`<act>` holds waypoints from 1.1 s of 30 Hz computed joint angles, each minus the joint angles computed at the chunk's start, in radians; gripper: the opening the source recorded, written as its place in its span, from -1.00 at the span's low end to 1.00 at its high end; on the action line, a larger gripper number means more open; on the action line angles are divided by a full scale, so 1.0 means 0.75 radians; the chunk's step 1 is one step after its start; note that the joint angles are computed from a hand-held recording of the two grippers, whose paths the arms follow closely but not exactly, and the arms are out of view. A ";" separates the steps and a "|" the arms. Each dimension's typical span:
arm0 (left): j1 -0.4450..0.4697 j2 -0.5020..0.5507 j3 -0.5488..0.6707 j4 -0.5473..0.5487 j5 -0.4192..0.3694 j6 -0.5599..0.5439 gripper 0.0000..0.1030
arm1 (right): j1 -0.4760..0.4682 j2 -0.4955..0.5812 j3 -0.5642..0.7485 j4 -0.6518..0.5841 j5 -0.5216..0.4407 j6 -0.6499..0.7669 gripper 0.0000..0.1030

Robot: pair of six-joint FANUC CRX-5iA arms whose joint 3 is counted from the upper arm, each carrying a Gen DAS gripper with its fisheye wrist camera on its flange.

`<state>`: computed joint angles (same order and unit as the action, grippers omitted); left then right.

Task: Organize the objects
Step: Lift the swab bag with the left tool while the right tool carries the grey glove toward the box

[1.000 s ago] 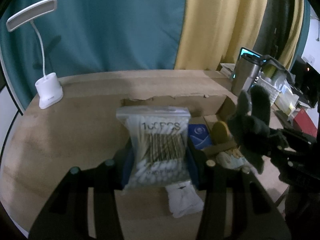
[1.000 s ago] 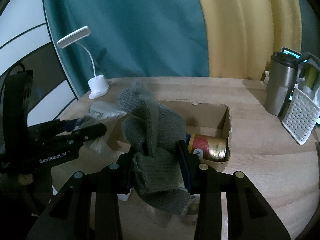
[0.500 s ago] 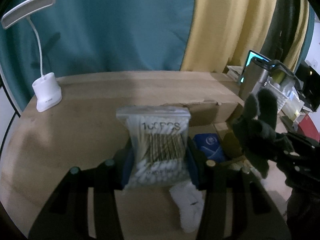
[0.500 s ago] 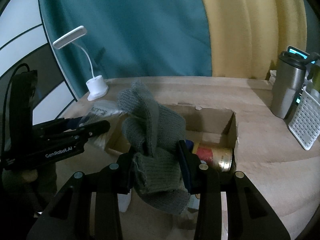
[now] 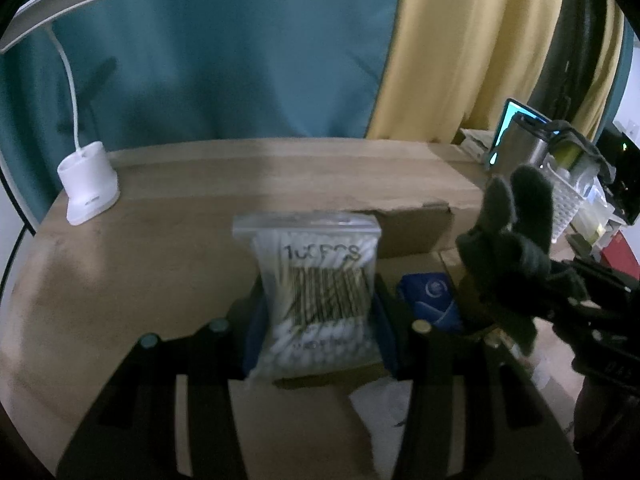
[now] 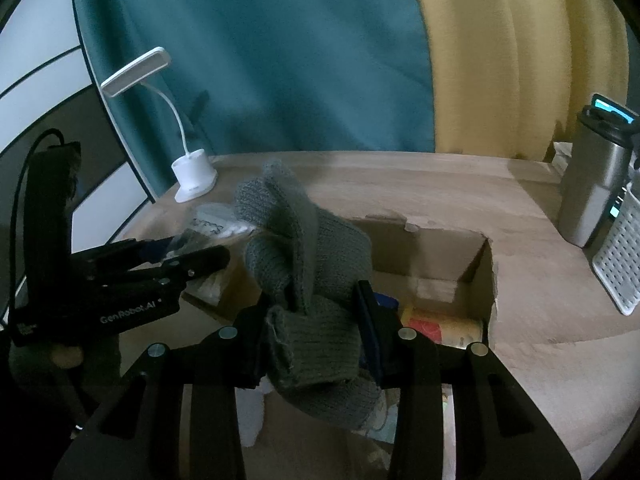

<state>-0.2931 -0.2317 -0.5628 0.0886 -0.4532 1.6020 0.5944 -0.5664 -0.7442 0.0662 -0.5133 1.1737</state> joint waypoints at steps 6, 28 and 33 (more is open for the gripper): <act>0.002 0.037 0.012 0.019 0.008 -0.014 -0.07 | -0.036 0.049 0.045 -0.081 0.004 0.088 -0.22; -0.080 0.206 0.197 -0.258 -0.112 0.196 0.04 | -0.128 0.213 0.179 -0.285 -0.001 0.269 -0.22; -0.081 0.216 0.197 -0.233 -0.099 0.173 0.13 | -0.124 0.225 0.183 -0.276 -0.002 0.261 -0.22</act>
<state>-0.3536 -0.0700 -0.4151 -0.0863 -0.5277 1.7317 0.5018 -0.3980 -0.6072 -0.1412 -0.5149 1.3693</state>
